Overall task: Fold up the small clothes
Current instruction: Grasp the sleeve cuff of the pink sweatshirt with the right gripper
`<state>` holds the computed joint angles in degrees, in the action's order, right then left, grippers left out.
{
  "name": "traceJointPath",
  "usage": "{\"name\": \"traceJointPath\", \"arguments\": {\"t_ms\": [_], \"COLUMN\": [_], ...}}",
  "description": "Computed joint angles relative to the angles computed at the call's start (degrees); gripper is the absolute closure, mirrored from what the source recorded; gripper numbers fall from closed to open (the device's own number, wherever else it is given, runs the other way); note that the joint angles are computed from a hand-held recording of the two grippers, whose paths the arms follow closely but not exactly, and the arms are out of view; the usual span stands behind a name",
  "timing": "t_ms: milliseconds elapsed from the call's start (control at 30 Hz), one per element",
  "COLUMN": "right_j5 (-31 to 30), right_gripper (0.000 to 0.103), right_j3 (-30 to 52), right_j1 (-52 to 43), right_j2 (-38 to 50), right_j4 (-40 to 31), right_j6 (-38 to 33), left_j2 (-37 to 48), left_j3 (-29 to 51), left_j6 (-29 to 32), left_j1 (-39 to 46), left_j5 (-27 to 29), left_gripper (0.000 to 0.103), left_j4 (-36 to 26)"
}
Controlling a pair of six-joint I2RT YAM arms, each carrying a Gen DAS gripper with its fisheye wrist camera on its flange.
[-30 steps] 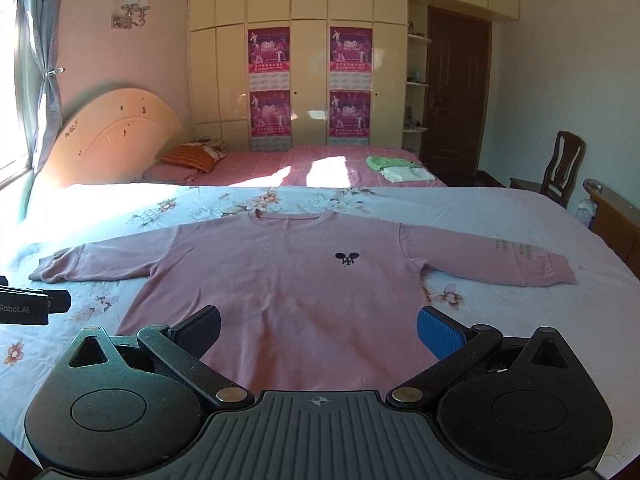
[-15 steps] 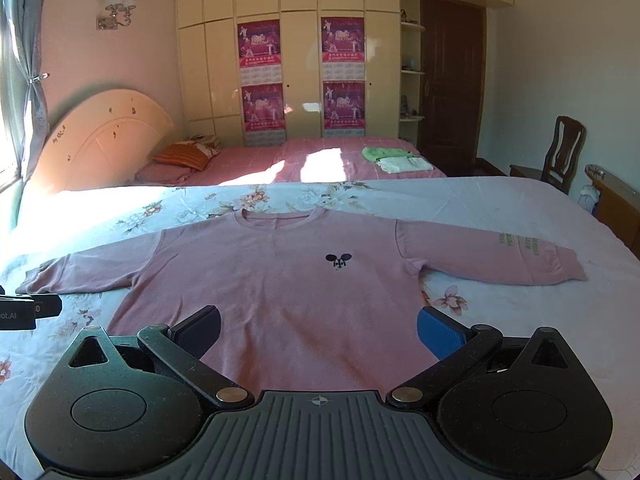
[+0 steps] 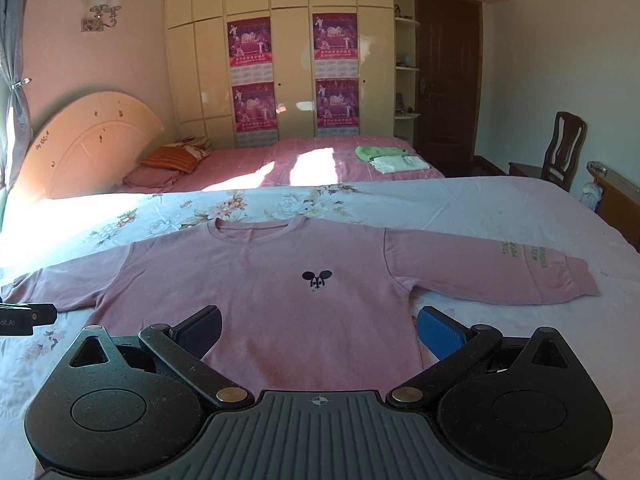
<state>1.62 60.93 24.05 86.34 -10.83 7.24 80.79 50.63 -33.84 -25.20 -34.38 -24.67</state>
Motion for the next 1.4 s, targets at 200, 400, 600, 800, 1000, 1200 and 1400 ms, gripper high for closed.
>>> {"name": "traceJointPath", "arguments": {"t_ms": [200,400,600,800,1000,1200,1400], "right_j5": [-2.45,-4.10,-5.50,-6.27,-4.77,-2.62,-1.85], "right_gripper": [0.000,0.001,0.001,0.046,0.046,0.055,0.063], "right_j3": [4.32,8.98,15.24,24.53,32.61,41.01,45.93], "right_j1": [-4.56,-8.55,-13.00,-18.43,-24.95,-30.55,-33.23], "right_j2": [7.30,14.00,21.42,30.50,37.91,44.91,48.50], "right_j4": [1.95,3.91,4.57,0.99,-2.40,-7.75,-11.76], "right_j6": [-2.01,-4.03,-4.67,-3.29,-1.97,0.28,2.72], "left_j2": [9.26,18.96,27.62,36.31,43.44,49.08,53.09], "left_j3": [5.64,13.68,22.18,31.27,39.28,45.59,50.24], "left_j6": [2.63,4.25,5.28,7.47,9.56,10.09,10.35], "left_j1": [1.69,2.78,3.78,4.02,4.41,5.53,5.82], "left_j5": [1.19,2.85,5.53,5.98,6.84,8.56,7.88], "left_gripper": [0.002,0.005,0.005,0.006,0.008,0.018,0.019], "left_j4": [3.99,5.71,6.62,6.25,4.58,2.83,0.70]}}
